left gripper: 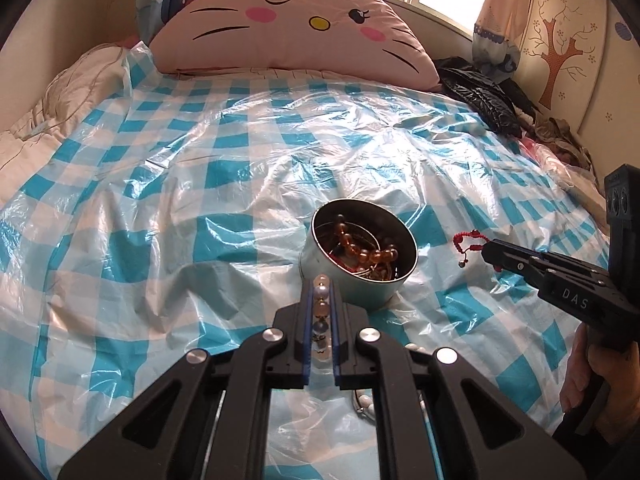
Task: Organize jewelry
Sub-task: 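Grasp the red cord bracelet with the right gripper while the left regrips the bead bracelet, then carry both held bracelets over the silver tin with both grippers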
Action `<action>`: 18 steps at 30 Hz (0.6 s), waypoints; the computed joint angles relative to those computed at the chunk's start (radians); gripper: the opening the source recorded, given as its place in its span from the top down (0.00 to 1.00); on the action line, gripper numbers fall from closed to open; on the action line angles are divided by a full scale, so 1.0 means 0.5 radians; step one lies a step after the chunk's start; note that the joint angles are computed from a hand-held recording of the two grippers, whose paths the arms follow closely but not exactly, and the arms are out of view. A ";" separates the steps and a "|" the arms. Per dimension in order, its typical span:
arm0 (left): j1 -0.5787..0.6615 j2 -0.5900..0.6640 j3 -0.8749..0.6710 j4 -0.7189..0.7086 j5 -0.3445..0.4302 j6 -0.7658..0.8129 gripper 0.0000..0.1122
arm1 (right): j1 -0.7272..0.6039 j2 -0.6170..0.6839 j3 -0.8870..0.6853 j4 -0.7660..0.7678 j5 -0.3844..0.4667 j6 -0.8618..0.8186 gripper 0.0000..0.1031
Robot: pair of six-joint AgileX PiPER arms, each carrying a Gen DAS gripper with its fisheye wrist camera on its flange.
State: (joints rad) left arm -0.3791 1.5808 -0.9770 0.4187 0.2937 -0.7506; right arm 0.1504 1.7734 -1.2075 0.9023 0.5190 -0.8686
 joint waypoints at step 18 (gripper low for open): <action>-0.156 -0.039 0.008 0.970 0.134 -0.882 0.93 | -0.009 -0.096 0.096 0.471 0.030 -0.507 0.89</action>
